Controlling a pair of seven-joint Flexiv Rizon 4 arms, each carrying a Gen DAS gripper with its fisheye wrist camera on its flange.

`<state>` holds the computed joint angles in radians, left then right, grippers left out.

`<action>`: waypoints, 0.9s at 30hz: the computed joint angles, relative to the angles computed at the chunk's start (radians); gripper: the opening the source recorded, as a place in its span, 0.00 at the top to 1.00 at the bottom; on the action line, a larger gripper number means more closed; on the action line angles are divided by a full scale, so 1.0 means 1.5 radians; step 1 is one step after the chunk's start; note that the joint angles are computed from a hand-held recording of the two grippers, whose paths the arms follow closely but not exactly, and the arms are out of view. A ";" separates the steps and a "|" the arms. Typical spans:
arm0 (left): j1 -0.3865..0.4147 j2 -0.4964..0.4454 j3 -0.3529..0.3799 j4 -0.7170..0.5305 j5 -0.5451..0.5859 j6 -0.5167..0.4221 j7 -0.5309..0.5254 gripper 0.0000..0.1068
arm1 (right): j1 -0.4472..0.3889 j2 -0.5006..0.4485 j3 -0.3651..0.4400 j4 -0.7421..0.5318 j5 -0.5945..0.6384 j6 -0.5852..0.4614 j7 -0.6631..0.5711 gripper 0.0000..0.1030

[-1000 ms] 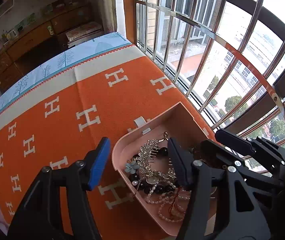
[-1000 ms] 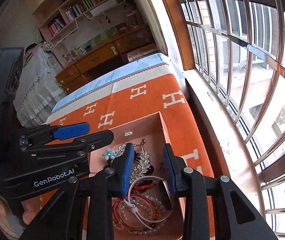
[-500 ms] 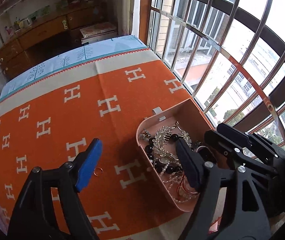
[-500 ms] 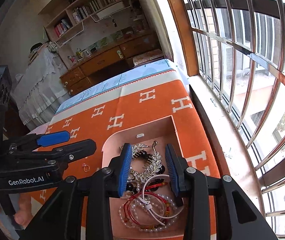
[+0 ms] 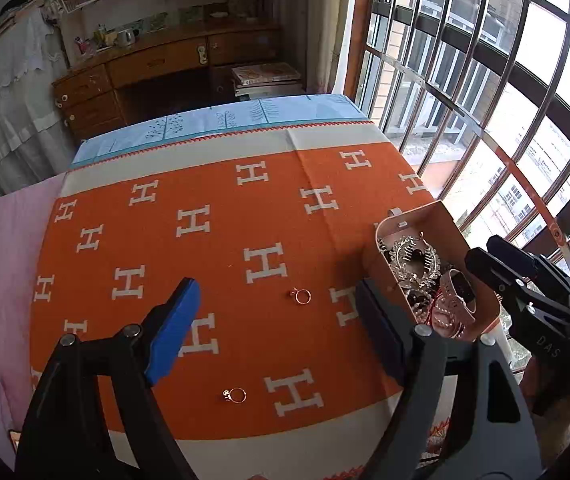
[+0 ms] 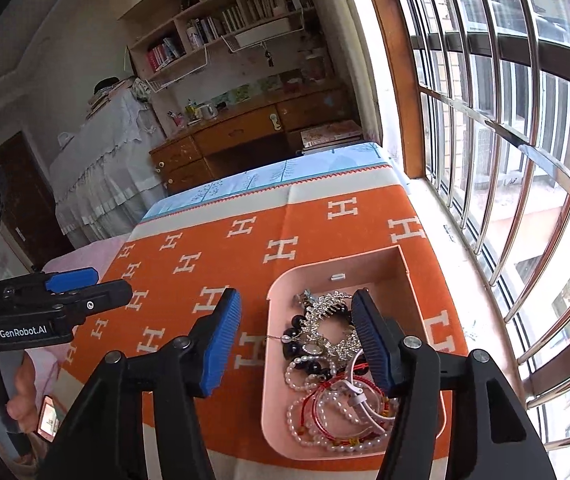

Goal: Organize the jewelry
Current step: 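Move the left tool to the red-stone ring while the right tool approaches the other ring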

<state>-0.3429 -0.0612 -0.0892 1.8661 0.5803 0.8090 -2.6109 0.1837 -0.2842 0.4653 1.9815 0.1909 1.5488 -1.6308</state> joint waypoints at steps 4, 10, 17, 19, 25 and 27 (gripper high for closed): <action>0.000 0.053 -0.001 0.048 0.025 -0.022 -0.036 0.27 | 0.008 0.008 0.017 0.010 0.002 0.013 -0.011 0.43; 0.023 0.096 -0.011 0.144 -0.007 0.030 -0.005 0.27 | 0.002 0.002 0.065 0.012 0.018 0.008 -0.048 0.43; 0.046 0.085 -0.011 0.234 -0.019 0.137 0.059 0.28 | 0.018 -0.025 0.093 0.010 0.033 -0.026 -0.078 0.43; 0.051 0.075 -0.007 0.254 -0.017 0.178 0.084 0.32 | 0.036 -0.033 0.080 0.013 0.030 -0.032 -0.076 0.43; 0.062 0.029 0.010 0.280 -0.045 0.249 0.183 0.58 | 0.097 -0.056 0.023 0.022 -0.011 -0.031 -0.029 0.43; 0.064 0.016 0.018 0.292 -0.071 0.286 0.234 0.58 | 0.108 -0.063 0.012 0.023 -0.026 -0.030 -0.010 0.43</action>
<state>-0.2465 -0.0377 -0.0626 2.3047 0.4741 1.2382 -2.2603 0.3454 -0.3786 0.4827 2.0157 0.1515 1.5038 -1.6461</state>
